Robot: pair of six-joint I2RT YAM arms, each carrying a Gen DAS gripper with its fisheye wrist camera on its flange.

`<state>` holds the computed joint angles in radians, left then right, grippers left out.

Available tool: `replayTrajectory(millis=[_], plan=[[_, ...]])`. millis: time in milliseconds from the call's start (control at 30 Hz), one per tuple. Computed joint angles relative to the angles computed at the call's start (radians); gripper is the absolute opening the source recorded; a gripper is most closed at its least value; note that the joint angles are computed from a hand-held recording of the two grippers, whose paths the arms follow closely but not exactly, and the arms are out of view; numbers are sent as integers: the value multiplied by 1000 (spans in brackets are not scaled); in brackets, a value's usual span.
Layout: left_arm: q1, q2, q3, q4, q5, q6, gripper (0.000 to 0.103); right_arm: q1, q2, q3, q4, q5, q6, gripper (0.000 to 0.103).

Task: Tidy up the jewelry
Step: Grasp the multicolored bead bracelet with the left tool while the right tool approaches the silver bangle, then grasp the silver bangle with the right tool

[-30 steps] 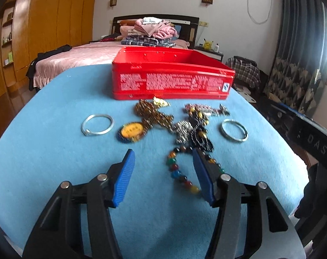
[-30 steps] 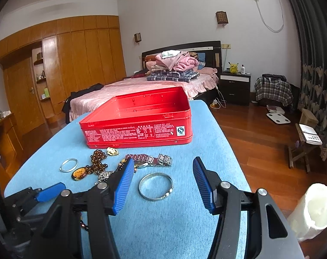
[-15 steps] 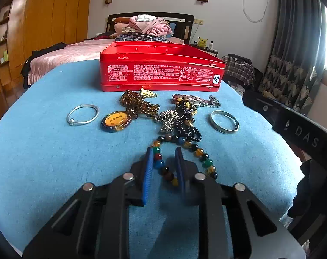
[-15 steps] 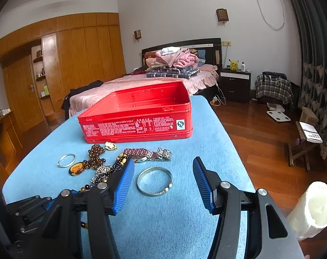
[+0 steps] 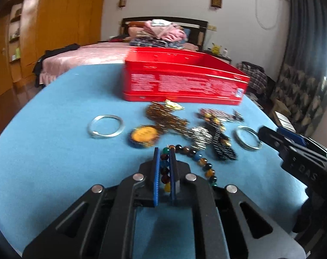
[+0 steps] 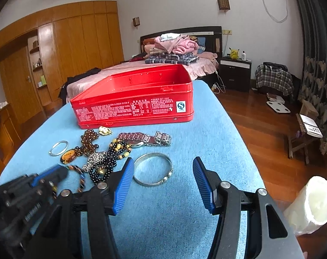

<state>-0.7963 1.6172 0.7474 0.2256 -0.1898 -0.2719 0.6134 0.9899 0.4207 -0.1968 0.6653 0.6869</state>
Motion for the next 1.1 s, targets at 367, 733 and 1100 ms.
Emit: replayTrajectory(millis=[367,733,1100], plan=[[24,6,9,-11,32,-2,7,-40,131,84,-45,-83,8,56],[22,6,11,-11,35,4,7,-51,197,129,-80,-108,-18,51],[34,-53,15,-18,54,8,7,-26,129,124,-109,-89,-14,46]])
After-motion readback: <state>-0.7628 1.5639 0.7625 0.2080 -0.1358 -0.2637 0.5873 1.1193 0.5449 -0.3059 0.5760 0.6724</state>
